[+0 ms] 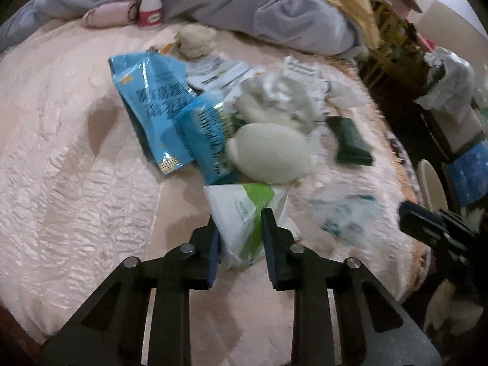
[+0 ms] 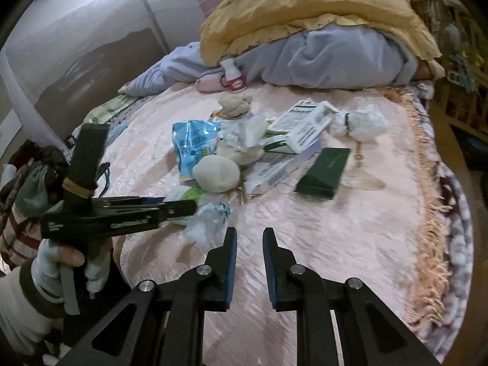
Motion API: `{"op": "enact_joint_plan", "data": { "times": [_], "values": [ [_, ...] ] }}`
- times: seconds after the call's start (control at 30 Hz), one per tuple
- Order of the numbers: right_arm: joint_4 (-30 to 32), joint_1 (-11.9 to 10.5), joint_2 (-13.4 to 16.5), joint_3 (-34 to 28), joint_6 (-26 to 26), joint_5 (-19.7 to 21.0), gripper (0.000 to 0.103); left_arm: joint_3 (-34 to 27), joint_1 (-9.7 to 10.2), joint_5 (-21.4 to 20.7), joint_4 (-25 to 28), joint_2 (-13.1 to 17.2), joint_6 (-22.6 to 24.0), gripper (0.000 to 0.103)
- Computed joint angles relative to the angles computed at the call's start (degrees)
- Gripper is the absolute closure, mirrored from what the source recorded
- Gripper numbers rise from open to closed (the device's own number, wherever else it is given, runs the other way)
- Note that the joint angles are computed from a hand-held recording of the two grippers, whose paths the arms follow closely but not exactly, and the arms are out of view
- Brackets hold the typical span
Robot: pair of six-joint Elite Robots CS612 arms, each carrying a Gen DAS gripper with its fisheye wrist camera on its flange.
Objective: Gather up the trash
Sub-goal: 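Grasp the white-green plastic bag with the left tool while the right grasps clear plastic, then carry both bags to the white bucket and open both tools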
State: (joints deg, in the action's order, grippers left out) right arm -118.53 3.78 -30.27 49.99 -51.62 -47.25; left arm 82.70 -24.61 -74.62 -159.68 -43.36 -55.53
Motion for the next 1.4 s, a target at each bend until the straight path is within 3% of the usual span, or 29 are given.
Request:
{"op": "enact_joint_plan", "data": {
  "times": [0.1, 0.17, 0.2, 0.23, 0.27, 0.37, 0.5, 0.63, 0.67, 0.7, 0.73, 0.8, 1.13, 1.4],
  "values": [
    [1.83, 0.16, 0.42, -0.91, 0.12, -0.72, 0.087, 0.72, -0.58, 1.89, 0.13, -1.12, 0.85, 0.082],
    [1.92, 0.29, 0.26, -0.26, -0.75, 0.17, 0.073, 1.35, -1.02, 3.64, 0.37, -1.89, 0.82, 0.083],
    [2.79, 0.35, 0.12, -0.01, -1.85, 0.65, 0.055, 1.73, -1.18, 4.40, 0.38, -2.29, 0.72, 0.083],
    [4.10, 0.55, 0.06, 0.07, -3.42, 0.90, 0.044, 2.20, -1.31, 5.00, 0.21, -2.75, 0.45, 0.083],
    [4.42, 0.84, -0.01, 0.29, -4.42, 0.44, 0.042, 2.86, -1.42, 5.47, -0.09, -3.22, 0.20, 0.083],
    [-1.19, 1.95, 0.17, 1.35, -1.46, -3.23, 0.042, 4.13, -1.76, 7.26, -0.50, -4.32, -0.19, 0.083],
    [-6.34, 2.35, 1.52, 0.64, 4.23, -4.84, 0.042, 4.90, -2.09, 8.24, -1.45, -5.06, 0.17, 0.083],
    [-4.03, 2.65, 3.02, -1.95, 3.57, -5.50, 0.043, 4.07, -2.16, 7.99, -1.68, -4.71, 0.92, 0.083],
    [-3.61, 2.60, 3.35, -2.43, 3.79, -5.18, 0.047, 3.63, -2.19, 7.89, -1.61, -4.48, 1.15, 0.083],
    [-2.59, 2.53, 3.69, -3.11, 4.00, -5.04, 0.068, 3.16, -2.19, 7.71, -1.58, -4.22, 1.39, 0.083],
    [-1.74, 2.39, 3.76, -3.37, 3.86, -4.80, 0.078, 2.83, -2.22, 7.51, -1.66, -4.05, 1.65, 0.083],
    [-2.16, 1.85, 3.18, -2.60, 3.17, -3.71, 0.086, 1.91, -2.33, 7.17, -1.91, -3.60, 2.39, 0.083],
    [-6.90, -2.23, 0.64, -0.73, 6.06, 1.15, 0.086, -5.94, -2.87, 4.76, -2.01, 0.29, 7.44, 0.083],
    [-14.86, -5.46, 0.72, -1.41, 12.44, -1.03, 0.086, -17.06, -3.55, 2.04, 1.24, 5.80, 12.71, 0.083]
  ]
}}
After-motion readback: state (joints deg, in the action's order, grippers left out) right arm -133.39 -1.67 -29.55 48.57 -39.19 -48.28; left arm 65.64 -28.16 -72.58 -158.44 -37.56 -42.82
